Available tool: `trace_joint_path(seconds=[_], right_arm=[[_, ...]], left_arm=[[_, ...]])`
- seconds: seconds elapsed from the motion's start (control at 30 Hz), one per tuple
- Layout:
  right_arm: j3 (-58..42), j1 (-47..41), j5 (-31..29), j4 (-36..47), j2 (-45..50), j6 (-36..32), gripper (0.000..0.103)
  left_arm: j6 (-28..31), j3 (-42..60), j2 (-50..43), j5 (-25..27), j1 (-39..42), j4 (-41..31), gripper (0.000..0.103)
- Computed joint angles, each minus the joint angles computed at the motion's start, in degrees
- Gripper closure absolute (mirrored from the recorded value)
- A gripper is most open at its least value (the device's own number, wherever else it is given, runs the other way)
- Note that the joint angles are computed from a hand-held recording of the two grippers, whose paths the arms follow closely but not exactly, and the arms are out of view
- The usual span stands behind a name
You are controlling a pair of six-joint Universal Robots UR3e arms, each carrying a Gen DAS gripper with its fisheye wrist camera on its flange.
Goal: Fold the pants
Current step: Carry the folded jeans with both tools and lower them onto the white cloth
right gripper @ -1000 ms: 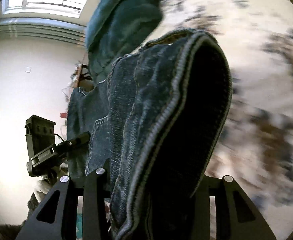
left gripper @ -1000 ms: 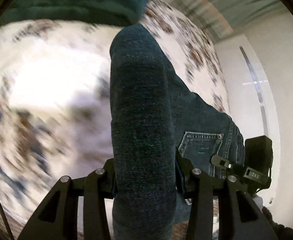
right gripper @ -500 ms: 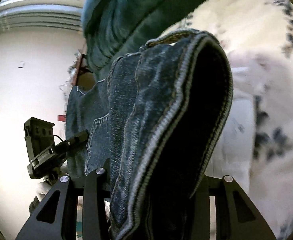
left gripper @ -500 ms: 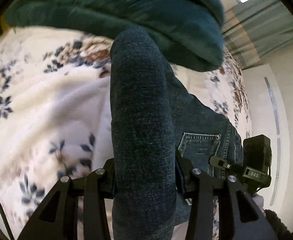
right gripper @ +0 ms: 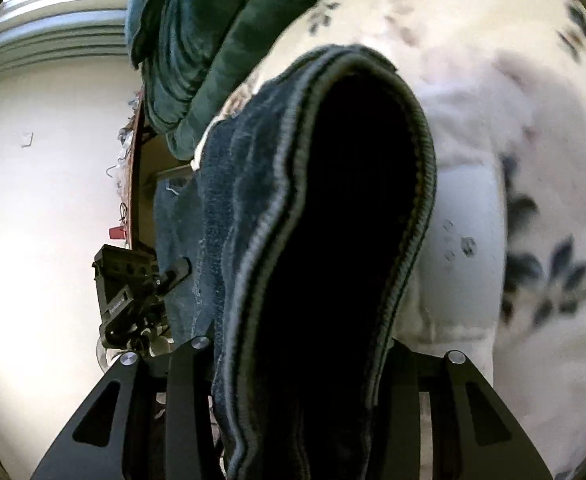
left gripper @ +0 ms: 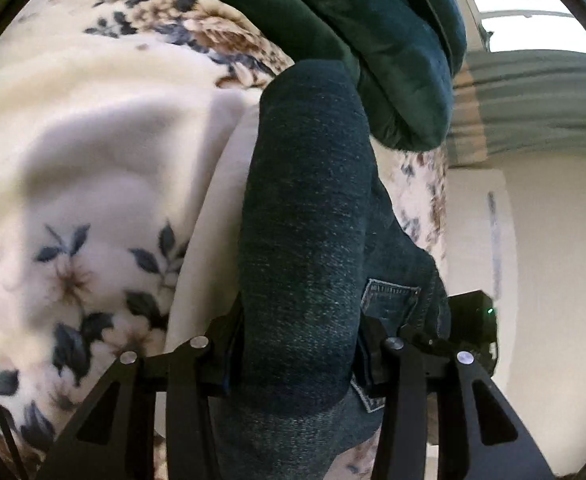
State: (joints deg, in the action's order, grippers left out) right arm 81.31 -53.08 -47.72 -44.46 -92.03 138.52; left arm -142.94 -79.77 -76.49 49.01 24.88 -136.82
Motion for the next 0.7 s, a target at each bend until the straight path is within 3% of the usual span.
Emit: trace_joint_path(seconds=[0.17, 0.27, 0.33, 0.37, 0.4, 0.47, 0.53, 0.6, 0.63, 0.7], right_arm=[[7.1, 4.1, 0.8, -14.3, 0.6, 7.7, 0.056], [7.5, 2.9, -1.4, -13.4, -1.1, 6.5, 0.050], [5.3, 4.9, -2.6, -14.7, -1.2, 10.4, 0.036], [2.9, 6.7, -4.7, -15.6, -1.0, 13.8, 0.021], [-0.5, 7.5, -7.3, -15.0, -0.4, 15.3, 0.015], [-6.4, 7.8, -10.8, -12.8, -2.3, 15.0, 0.013], [-14.1, 9.9, -16.8, -12.0, -4.0, 15.9, 0.010], [-22.3, 11.0, -22.4, -9.5, -6.5, 14.6, 0.010], [-26.3, 11.2, -24.7, -7.8, -7.4, 14.1, 0.010], [-37.6, 9.8, -26.1, -0.8, -5.9, 12.2, 0.010]], left_arm=[[-4.5, -6.1, -0.6, 6.0, -6.1, 15.0, 0.055], [-8.4, -5.1, -1.2, 8.5, -9.3, 18.4, 0.053], [-13.4, -0.8, -1.0, 12.1, -12.6, 19.4, 0.050], [-16.0, 2.5, -0.9, 15.3, -14.8, 19.5, 0.048], [-19.4, 5.4, -1.5, 18.9, -17.6, 20.4, 0.048], [-25.6, 11.0, -1.4, 25.2, -23.0, 20.7, 0.048], [-29.9, 18.4, -0.8, 28.6, -26.5, 16.6, 0.046], [-35.3, 29.8, -2.8, 32.2, -31.4, 10.0, 0.033], [-38.7, 35.8, -3.9, 34.0, -35.0, 7.4, 0.020], [-45.8, 47.8, -6.9, 37.1, -42.8, 3.4, 0.014]])
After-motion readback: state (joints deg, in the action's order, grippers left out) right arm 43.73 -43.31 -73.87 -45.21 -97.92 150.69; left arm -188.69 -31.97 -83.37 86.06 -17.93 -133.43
